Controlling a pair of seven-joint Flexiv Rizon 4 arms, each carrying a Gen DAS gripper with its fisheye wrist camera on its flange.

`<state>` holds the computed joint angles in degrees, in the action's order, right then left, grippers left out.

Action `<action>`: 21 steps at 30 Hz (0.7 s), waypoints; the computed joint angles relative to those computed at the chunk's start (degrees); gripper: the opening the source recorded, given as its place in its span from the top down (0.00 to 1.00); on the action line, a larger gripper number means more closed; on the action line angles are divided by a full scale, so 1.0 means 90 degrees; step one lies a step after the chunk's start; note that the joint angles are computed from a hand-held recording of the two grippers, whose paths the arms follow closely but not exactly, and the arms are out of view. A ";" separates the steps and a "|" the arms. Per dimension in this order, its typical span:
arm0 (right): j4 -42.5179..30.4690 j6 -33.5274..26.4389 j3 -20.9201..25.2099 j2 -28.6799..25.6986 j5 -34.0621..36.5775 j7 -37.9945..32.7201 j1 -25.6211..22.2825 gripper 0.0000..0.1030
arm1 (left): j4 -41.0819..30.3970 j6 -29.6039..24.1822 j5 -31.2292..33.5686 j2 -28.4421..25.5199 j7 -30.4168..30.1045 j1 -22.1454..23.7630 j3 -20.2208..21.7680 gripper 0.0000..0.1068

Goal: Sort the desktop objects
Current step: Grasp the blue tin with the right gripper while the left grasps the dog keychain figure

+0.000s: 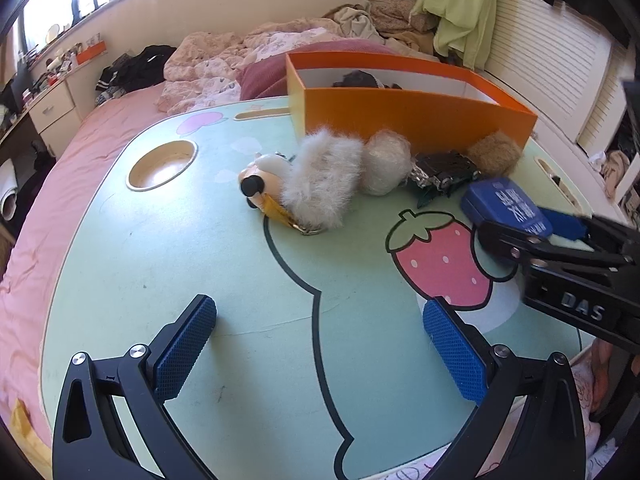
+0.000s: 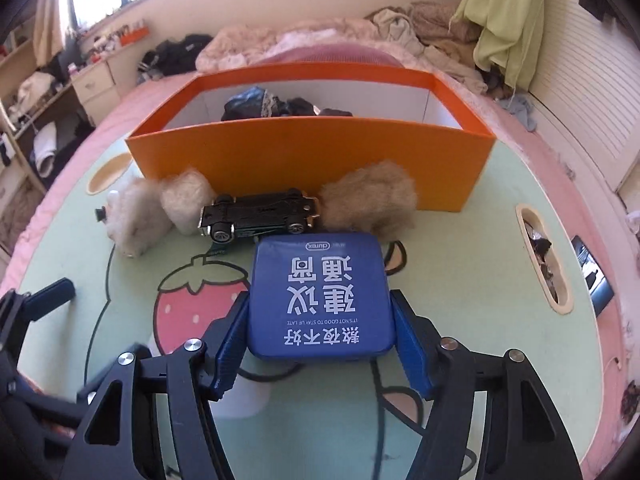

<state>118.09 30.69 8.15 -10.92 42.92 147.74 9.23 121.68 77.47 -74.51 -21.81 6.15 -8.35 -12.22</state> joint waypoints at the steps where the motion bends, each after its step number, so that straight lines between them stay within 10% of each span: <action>1: -0.0320 -0.0632 -0.0103 -0.0164 -0.0232 0.0332 -0.0035 0.36 | -0.0006 -0.0530 0.0057 0.0085 -0.0129 0.0225 -0.0014 0.04; 6: -0.1586 -0.2494 -0.0312 -0.0859 -0.0363 0.1637 -0.0192 0.36 | -0.0334 -0.2316 -0.0249 0.0144 -0.0611 0.0692 0.0319 0.04; 13: -0.1931 -0.3156 -0.0261 -0.0993 -0.0448 0.2014 -0.0265 0.36 | -0.0699 -0.1496 -0.0542 -0.0016 -0.0034 0.0309 0.0370 0.10; 21: -0.1974 -0.3142 -0.0262 -0.1077 -0.0544 0.2116 -0.0203 0.36 | -0.2166 -0.2652 0.2017 -0.0946 -0.3214 0.0724 0.0531 0.39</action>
<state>100.33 2.41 5.79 -20.61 38.03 166.78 7.40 102.19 53.60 -56.35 -30.33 -22.78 -1.84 -7.44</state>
